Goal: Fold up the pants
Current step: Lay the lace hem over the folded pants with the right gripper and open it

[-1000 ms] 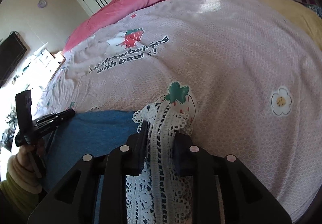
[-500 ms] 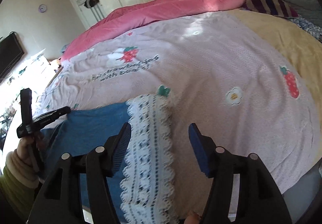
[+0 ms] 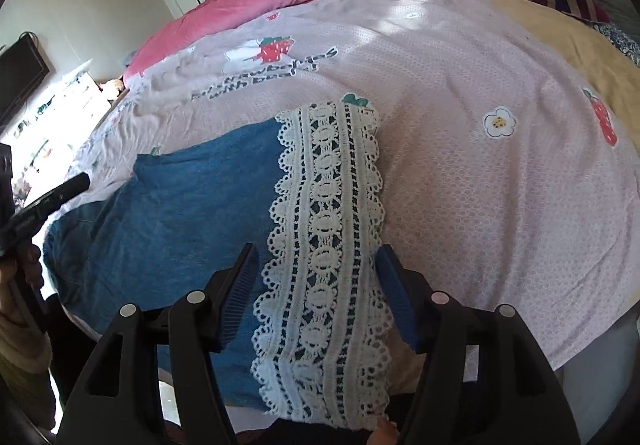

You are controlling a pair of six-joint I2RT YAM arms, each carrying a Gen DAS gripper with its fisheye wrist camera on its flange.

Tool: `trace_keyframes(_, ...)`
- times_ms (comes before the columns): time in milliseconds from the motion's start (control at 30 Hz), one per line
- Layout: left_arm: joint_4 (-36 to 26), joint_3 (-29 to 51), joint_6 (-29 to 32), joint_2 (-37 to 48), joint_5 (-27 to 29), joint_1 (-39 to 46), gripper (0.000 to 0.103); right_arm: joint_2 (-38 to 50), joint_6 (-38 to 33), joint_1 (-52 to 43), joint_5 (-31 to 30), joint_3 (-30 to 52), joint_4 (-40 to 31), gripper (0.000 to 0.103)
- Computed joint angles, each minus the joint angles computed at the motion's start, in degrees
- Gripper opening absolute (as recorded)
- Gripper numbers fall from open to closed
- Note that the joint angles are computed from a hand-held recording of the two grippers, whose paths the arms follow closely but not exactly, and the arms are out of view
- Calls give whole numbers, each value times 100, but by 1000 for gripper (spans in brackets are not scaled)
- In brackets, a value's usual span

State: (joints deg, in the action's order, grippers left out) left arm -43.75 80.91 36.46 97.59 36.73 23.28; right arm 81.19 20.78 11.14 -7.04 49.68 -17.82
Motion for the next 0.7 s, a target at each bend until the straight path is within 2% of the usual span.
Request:
trace_keyframes(400, -404, -621, 435, -1022, 327, 133, 59, -1218, 111, -40, -207, -225, -184, 81)
trace_keyframes(467, -454, -714, 461, -1171, 351, 109, 63, -1302, 52, -63, -253, -198, -237, 84)
trace_keyframes(533, -402, -883, 446, -1371, 327, 45, 77, -1310, -38, -113, -279, -164, -238, 86)
trace_keyframes(700, -263, -1341, 476, -1828, 193, -222, 80, -1072, -108, -338, -483, -30, -218, 86)
